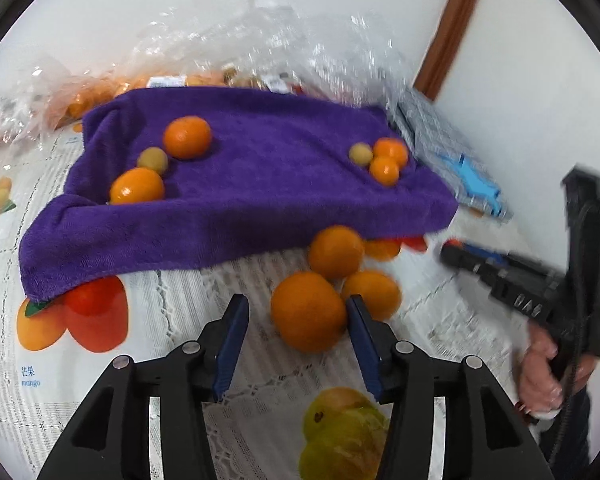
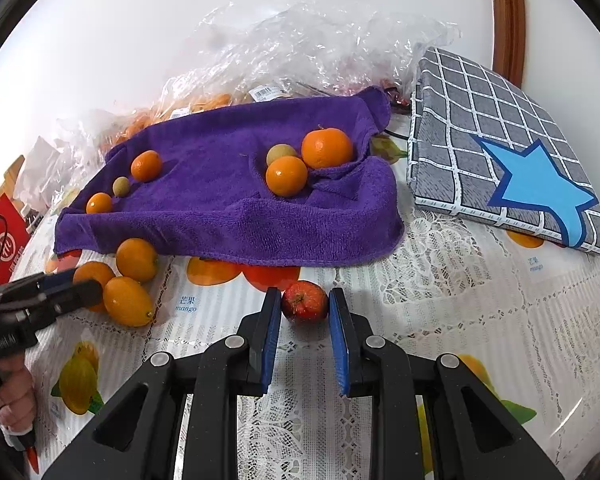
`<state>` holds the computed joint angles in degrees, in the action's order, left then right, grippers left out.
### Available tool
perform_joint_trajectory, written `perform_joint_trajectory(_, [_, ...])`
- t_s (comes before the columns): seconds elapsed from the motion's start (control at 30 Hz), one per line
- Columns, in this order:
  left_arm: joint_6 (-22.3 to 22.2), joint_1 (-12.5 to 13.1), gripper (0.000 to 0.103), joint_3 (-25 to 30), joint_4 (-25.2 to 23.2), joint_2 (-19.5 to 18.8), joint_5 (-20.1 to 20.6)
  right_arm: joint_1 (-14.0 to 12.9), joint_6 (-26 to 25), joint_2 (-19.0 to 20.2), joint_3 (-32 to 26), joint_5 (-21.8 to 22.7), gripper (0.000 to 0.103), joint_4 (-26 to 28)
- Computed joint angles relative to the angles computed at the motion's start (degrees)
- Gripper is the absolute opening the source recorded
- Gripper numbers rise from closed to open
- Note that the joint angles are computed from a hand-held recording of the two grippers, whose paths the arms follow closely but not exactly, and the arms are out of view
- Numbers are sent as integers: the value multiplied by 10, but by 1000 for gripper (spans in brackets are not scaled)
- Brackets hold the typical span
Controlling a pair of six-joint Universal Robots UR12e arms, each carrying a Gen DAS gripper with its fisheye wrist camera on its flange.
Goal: Organize fruits
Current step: 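Grasp a small red fruit with the right tool while the left tool grasps a mandarin, then carry both fruits over the towel and open both tools to drop them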
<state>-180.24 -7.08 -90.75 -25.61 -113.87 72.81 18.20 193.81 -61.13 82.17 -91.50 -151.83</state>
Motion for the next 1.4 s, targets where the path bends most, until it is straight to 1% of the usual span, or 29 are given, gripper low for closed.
perform_joint_trajectory(0.03, [1,0,43,-1,2,0,1,0,-1,0,0,1,24,0])
perform_joint_trajectory(0.07, [-2,1,36,-2,2,0,-2,0,-1,0,0,2,24,-2])
perform_joint_trajectory(0.13, [-15,6,36,-5,9,1,-19,-1,-3,0,1,4,24,-4])
perform_joint_trajectory(0.17, [-22,8,36,-7,17,2,-20,-1,-4,0,2,5,24,-8])
perform_joint_trajectory(0.23, [-36,12,36,-15,48,5,-28,0,-8,-2,5,7,24,-18])
perform_joint_trajectory(0.3, [-55,18,36,-20,71,7,-51,0,-13,-3,8,11,24,-33])
perform_joint_trajectory(0.33, [-66,22,36,-21,81,8,-61,1,-16,-3,7,13,24,-36])
perform_joint_trajectory(0.37, [-73,24,36,-19,85,8,-61,1,-17,-3,5,14,24,-38])
perform_joint_trajectory(0.47, [-92,26,36,-4,91,4,-36,0,-29,-2,-5,15,24,-46])
perform_joint_trajectory(0.6, [-115,25,36,31,88,-14,-9,-2,-48,10,-34,5,24,-50])
perform_joint_trajectory(0.67, [-118,22,36,50,81,-25,6,-6,-47,22,-57,1,24,-34])
perform_joint_trajectory(0.73, [-114,12,36,73,68,-40,41,-9,-41,31,-73,-1,24,-14])
perform_joint_trajectory(0.8, [-114,6,36,87,54,-49,61,-11,-36,42,-89,-1,24,11])
perform_joint_trajectory(0.87, [-118,1,36,99,41,-58,78,-13,-34,48,-98,4,24,30])
perform_joint_trajectory(0.93, [-118,-2,36,102,30,-61,93,-14,-38,52,-99,16,24,34])
perform_joint_trajectory(1.0, [-117,-5,36,106,19,-64,106,-14,-41,54,-101,16,24,42])
perform_joint_trajectory(1.07, [-118,-5,36,108,7,-66,107,-13,-41,56,-103,16,24,44])
perform_joint_trajectory(1.13, [-108,-8,36,108,6,-66,117,-15,-35,58,-107,26,24,49])
perform_joint_trajectory(1.2, [-107,-8,37,107,6,-65,114,-14,-39,59,-108,20,24,50])
perform_joint_trajectory(1.3, [-99,-9,37,108,5,-67,120,-12,-42,59,-105,9,26,41])
perform_joint_trajectory(1.37, [-98,-8,39,106,12,-66,112,-10,-44,58,-103,-2,34,36])
perform_joint_trajectory(1.4, [-99,-7,40,106,14,-66,107,-10,-43,57,-100,-1,35,31])
